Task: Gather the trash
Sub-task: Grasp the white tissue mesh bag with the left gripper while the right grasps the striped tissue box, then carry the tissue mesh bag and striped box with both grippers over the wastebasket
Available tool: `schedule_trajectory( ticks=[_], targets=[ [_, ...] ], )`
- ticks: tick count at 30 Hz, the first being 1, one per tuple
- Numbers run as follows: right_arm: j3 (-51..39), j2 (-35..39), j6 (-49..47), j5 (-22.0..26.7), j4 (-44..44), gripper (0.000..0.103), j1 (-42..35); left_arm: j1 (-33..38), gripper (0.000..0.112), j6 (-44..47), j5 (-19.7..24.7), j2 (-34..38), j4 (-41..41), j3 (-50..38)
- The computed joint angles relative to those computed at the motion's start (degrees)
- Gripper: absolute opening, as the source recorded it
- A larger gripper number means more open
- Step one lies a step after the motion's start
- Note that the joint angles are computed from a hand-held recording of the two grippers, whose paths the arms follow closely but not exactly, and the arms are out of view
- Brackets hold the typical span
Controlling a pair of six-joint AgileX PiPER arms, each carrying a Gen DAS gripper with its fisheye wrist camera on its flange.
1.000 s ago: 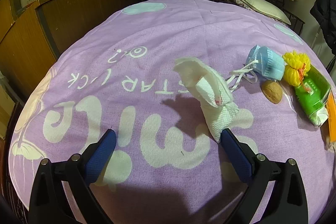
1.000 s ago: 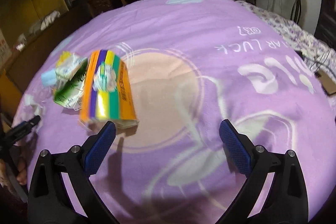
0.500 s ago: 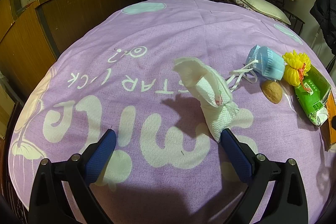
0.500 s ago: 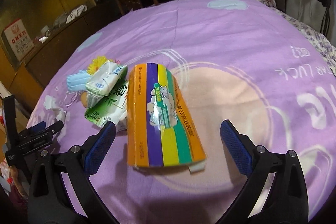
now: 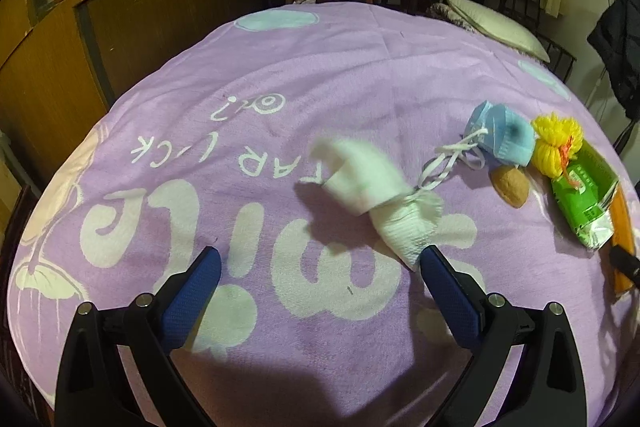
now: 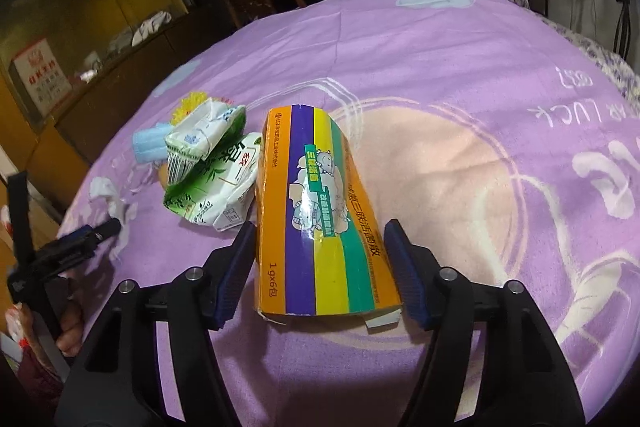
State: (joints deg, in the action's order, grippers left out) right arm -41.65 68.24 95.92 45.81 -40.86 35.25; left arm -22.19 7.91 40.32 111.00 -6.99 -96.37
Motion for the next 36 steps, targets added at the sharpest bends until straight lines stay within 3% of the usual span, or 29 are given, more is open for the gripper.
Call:
schedule_trajectory(
  ticks=[15,17,18,20,21,22,30,36],
  targets=[
    [0.6,-0.1,-1.7,-2.1,1.4,0.070,-1.8,-0.6,0.098,0.6,3.2,3.8,-0.8,-7.5],
    [0.5,0.1,-1.8,-2.2,1.5,0.071,-1.8,-0.9,0.092,-0.4,4.4,5.0,0.4,-9.2],
    [0.4,0.3,-1.8,-2.1,1.4,0.071,-1.7,-0.9,0.083,-0.3,4.2,5.0,0.3,-9.2],
    [0.2,0.6,-1.1,-1.4,0.8,0.068,-1.2,-0.5,0.059,2.5,3.8,4.8,-2.1,-8.7],
    [0.4,0.4,-0.4,-1.4,0.4,0.065,-1.0,-0.3,0.036,4.5,4.1,4.8,-3.9,-8.6],
    [0.8,-0.1,0.5,-1.6,-0.1,0.064,-0.8,-0.2,0.023,6.3,4.9,5.0,-5.5,-9.0],
    [3.3,-6.5,9.0,1.1,-4.7,0.060,3.5,0.5,0.020,10.2,3.6,-3.3,-9.4,-1.3],
    [0.5,-10.3,13.4,10.6,-8.6,0.060,13.4,1.4,0.020,12.1,4.5,-11.2,-11.2,2.6]
  ],
)
